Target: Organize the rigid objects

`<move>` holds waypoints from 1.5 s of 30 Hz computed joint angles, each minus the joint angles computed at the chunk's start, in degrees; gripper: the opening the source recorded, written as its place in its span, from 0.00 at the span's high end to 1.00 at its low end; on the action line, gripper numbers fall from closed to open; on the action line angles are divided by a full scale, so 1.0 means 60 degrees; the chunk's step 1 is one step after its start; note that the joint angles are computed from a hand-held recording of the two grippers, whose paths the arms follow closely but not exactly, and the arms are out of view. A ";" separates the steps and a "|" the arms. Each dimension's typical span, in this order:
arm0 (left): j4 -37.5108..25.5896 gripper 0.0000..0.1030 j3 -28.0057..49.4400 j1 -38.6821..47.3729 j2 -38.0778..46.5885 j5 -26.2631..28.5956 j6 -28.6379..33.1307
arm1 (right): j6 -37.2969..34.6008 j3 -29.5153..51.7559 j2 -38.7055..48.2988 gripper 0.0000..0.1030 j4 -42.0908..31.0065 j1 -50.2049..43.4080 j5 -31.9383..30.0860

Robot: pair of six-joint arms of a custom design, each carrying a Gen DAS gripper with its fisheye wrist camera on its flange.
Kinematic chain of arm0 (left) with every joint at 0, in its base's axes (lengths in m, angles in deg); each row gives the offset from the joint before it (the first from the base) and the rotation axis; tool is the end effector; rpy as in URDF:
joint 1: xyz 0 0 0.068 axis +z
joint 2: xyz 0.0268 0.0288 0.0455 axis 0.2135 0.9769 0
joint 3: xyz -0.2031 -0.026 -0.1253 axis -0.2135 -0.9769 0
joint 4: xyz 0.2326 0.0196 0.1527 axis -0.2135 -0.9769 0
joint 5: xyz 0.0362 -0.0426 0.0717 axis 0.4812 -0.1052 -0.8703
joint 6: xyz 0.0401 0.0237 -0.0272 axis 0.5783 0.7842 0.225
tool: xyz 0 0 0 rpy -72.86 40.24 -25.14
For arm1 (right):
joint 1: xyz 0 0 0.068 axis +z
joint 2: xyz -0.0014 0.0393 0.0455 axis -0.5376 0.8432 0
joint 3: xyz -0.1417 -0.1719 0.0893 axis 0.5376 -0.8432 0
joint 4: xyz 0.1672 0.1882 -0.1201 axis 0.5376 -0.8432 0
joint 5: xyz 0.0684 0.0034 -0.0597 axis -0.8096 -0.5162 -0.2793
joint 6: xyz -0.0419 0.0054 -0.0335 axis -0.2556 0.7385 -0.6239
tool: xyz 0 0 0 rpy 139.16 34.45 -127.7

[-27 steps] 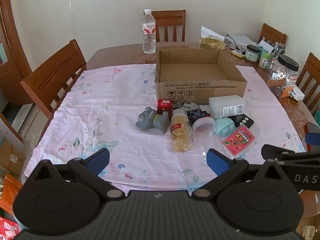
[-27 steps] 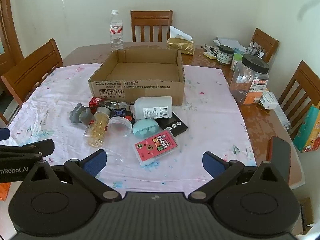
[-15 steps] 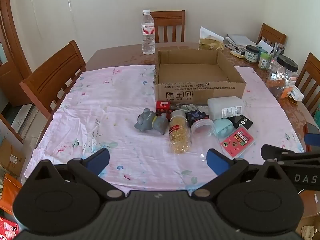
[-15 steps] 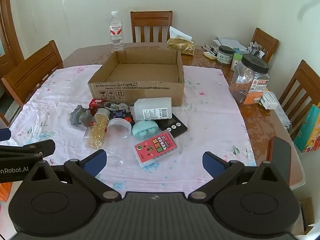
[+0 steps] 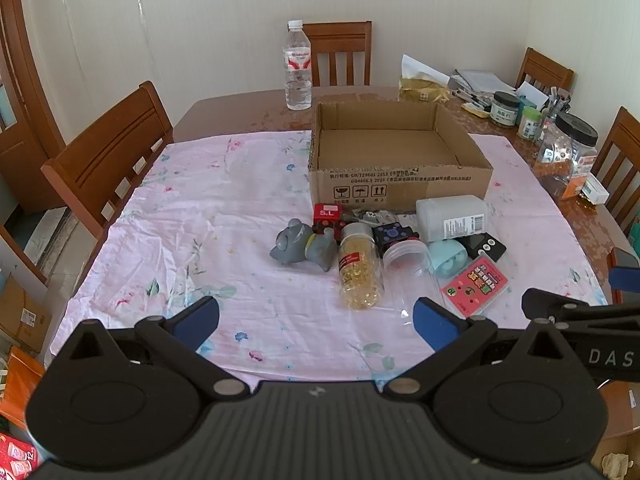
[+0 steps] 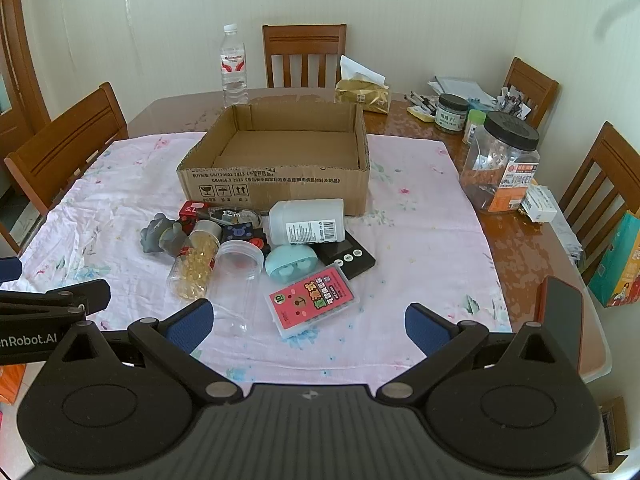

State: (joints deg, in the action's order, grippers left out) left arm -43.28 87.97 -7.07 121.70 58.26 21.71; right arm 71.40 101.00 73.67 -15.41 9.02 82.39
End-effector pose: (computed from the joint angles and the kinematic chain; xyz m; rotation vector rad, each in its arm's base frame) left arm 0.3397 -0.1166 0.2658 0.3664 2.3692 -0.0633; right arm 0.2862 0.2278 0.2549 0.2702 2.3912 -0.0960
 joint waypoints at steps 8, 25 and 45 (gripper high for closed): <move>0.0047 0.01 -0.0065 0.0011 -0.0045 0.0010 -0.0009 | 0.0001 0.0010 -0.0008 0.00 0.0002 0.0003 0.0012; -0.0032 0.01 0.0066 0.0004 -0.0004 0.0001 -0.0018 | 0.0007 0.0062 -0.0036 0.00 -0.0001 0.0032 0.0074; -0.0112 0.01 0.0301 0.0116 0.0181 0.0181 -0.0053 | -0.0223 0.0263 0.0100 0.00 0.0031 -0.0090 0.0010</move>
